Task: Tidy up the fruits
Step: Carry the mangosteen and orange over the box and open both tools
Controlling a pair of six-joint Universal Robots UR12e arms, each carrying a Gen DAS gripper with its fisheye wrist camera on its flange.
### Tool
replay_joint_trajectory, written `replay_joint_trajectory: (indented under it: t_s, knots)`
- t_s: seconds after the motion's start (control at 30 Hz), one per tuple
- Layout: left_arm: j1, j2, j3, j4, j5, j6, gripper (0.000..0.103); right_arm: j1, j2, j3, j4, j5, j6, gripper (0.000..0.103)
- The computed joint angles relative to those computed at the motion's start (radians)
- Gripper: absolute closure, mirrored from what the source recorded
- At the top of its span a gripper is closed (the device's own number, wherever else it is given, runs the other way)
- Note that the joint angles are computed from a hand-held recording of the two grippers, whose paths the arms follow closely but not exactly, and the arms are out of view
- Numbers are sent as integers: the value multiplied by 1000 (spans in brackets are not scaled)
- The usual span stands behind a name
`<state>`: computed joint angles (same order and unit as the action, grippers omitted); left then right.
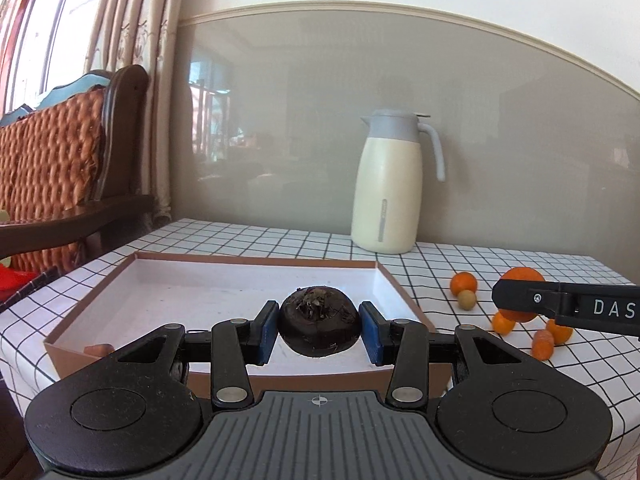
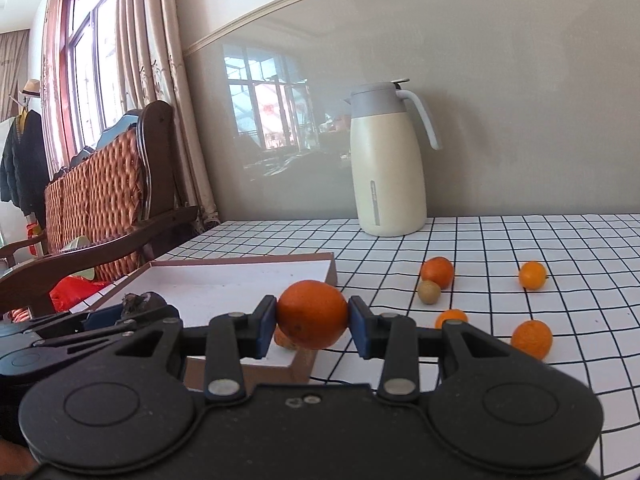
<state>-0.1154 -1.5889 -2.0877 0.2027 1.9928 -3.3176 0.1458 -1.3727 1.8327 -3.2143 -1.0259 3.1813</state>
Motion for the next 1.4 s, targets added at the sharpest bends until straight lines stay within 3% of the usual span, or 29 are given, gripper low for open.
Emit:
replay_joint_trajectory:
  t_s: [0.6, 0.87, 1.23, 1.33, 1.4]
  knots:
    - [63, 30, -27, -7, 82, -41, 59, 57, 58, -69, -5, -3, 15, 73]
    - [109, 30, -20, -41, 93, -69, 59, 81, 90, -106, 16, -34, 24, 72]
    - [136, 3, 1, -78, 110, -85, 59, 104, 121, -143, 67, -87, 20, 72]
    - [145, -5, 9, -94, 112, -90, 59, 111, 130, -154, 80, -103, 16, 68]
    - [153, -6, 13, -117, 102, -116, 59, 117, 134, -155, 65, -131, 19, 42]
